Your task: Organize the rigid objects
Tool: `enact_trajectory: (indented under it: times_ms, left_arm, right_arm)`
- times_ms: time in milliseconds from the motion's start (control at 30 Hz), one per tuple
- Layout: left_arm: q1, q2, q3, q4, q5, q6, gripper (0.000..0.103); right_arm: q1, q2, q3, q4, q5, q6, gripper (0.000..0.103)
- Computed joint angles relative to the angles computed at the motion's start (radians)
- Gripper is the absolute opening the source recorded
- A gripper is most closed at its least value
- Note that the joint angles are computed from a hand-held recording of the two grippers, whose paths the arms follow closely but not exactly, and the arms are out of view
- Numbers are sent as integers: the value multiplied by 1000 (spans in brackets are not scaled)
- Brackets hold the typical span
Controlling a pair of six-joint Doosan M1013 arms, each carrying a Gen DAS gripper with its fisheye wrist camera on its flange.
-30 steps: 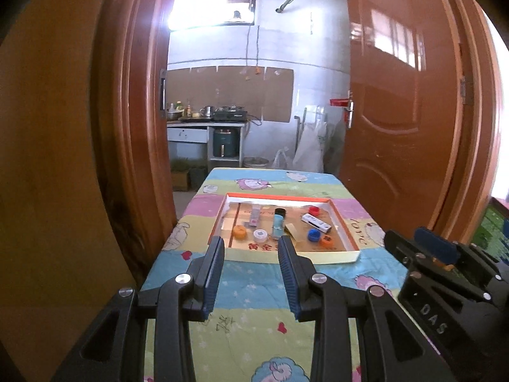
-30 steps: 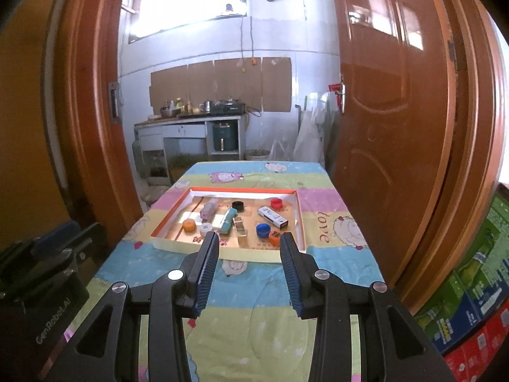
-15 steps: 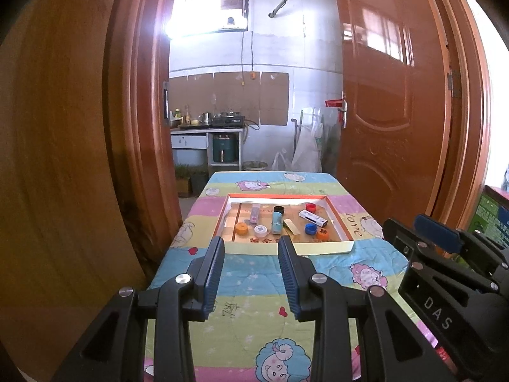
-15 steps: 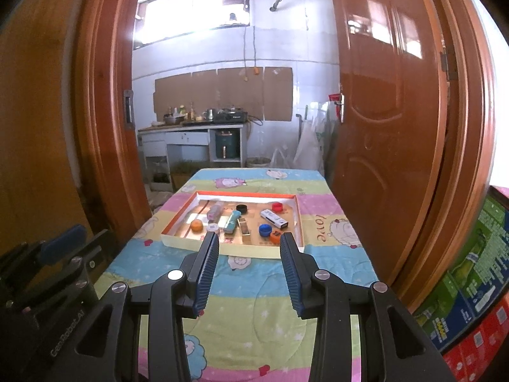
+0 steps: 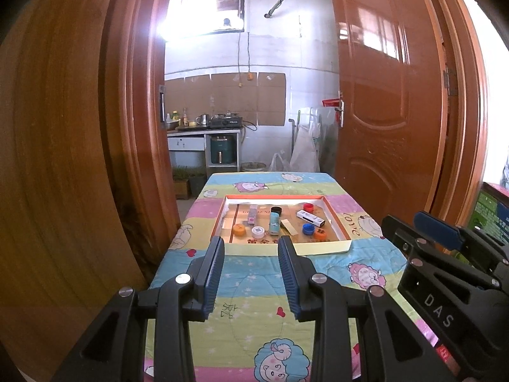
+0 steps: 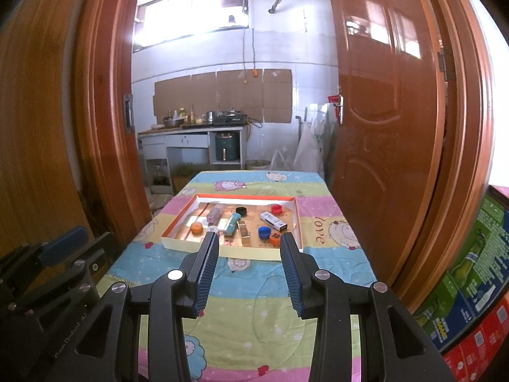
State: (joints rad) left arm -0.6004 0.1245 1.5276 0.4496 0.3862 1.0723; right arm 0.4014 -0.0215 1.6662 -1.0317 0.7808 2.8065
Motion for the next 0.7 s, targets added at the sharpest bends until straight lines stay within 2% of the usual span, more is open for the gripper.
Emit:
enact_trajectory:
  times_ms: [700]
  left_arm:
    - [0,0,-1,-12,3,15,35]
  right_arm:
    - [0,-1,0,2,-1,-3,41]
